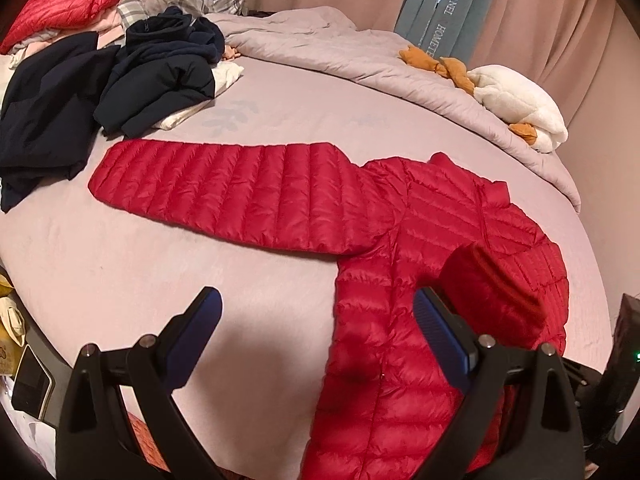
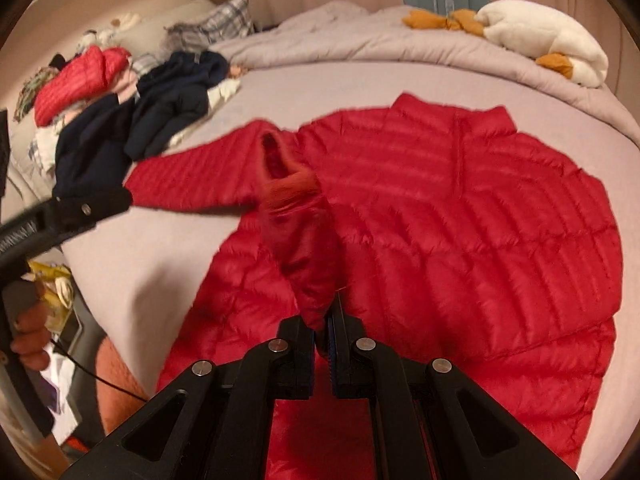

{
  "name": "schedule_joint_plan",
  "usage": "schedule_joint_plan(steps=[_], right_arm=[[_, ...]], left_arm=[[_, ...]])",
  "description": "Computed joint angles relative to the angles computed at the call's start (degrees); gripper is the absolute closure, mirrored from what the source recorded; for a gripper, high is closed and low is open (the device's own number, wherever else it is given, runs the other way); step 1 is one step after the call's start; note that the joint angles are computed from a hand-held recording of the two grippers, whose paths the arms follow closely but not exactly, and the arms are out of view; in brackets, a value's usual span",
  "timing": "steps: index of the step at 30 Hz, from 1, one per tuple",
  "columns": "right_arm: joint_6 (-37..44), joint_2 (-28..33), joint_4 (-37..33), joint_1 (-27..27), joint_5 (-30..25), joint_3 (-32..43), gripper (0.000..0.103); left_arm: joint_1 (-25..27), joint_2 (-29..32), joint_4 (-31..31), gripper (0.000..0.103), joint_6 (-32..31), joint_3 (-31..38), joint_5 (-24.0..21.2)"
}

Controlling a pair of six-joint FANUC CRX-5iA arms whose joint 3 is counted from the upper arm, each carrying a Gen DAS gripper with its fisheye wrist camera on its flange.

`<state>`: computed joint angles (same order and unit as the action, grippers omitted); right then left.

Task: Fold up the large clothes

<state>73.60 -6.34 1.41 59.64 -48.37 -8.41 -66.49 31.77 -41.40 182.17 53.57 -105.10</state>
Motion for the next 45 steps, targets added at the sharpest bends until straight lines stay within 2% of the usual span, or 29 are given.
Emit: schedule_joint_plan(steps=[3,4,5,7,10,14,17,20,24,26,27,28,29,31,32,34,42,45], right_arm=[[1.3,1.0,-0.7,0.3,-3.1,1.6,0.093],[2.2,0.8,-1.3,0.3,-3.6,1.8,0.084],[3.0,0.1,-1.9,0.2,-3.3,1.6,0.068],[2.9,-1.7,-2.2,0.2,-1.9,0.6,0.050],[1.4,-4.0,-1.0,-0.2,-0.7,-0.8,0.048],[-4.3,-6.4,3.2,-1.7,1.3,-3.5,0.030],[-10.6,-7.2,7.9,-2.7,2.1,-5.7,0.030],[-17.9,-7.9,13.6,-3.6,2.5,-8.3,0.030],[-23.6,-8.7,17.1,-5.3,2.5,-10.3,0.030],[-26.0,-9.3,18.1,-6.1,2.7,-11.3,0.030],[-27.3,-9.5,18.5,-6.7,2.8,-11.8,0.030],[-27.7,-9.5,18.5,-7.1,2.8,-11.9,0.030],[-28.6,-9.6,18.7,-7.6,2.9,-12.1,0.030],[-29.5,-10.0,18.8,-8.7,3.0,-12.5,0.030],[-29.9,-9.9,18.8,-9.2,3.1,-12.6,0.030],[-29.6,-9.9,18.2,-10.2,3.2,-12.5,0.030],[-29.9,-8.1,19.5,-12.5,4.8,-10.7,0.030],[-29.3,-6.0,19.5,-13.3,5.1,-9.1,0.048]], left_arm=[[0.2,-0.1,0.4,0.007,0.1,-0.3,0.6],[0.1,0.0,0.3,0.007,0.0,-0.2,0.7],[0.1,0.0,0.3,0.007,0.0,-0.2,1.1],[0.2,-0.2,0.4,0.007,0.2,-0.5,2.1],[0.4,-0.5,0.7,0.007,0.2,-1.2,4.4],[1.2,-1.2,1.8,0.007,0.5,-3.5,9.5],[2.2,-2.3,3.6,0.007,2.0,-7.0,15.7],[3.6,-2.0,6.0,0.008,2.4,-8.7,20.0],[5.6,-1.6,9.6,0.019,3.1,-11.2,24.9],[6.7,-1.7,11.3,0.020,4.2,-13.3,28.0],[7.4,-1.6,12.4,0.025,4.3,-13.9,29.0],[8.1,-1.4,13.6,0.037,4.3,-14.6,30.1],[8.6,-1.4,14.2,0.044,4.7,-15.3,31.2],[9.2,-1.7,14.7,0.081,4.7,-16.5,33.6],[9.6,-1.6,15.2,0.083,4.2,-16.3,34.1],[9.3,-0.2,13.7,0.093,2.3,-12.9,31.0],[9.0,1.5,3.1,0.096,-5.0,-1.6,18.7],[9.9,1.7,0.0,0.096,-7.3,0.7,15.9]])
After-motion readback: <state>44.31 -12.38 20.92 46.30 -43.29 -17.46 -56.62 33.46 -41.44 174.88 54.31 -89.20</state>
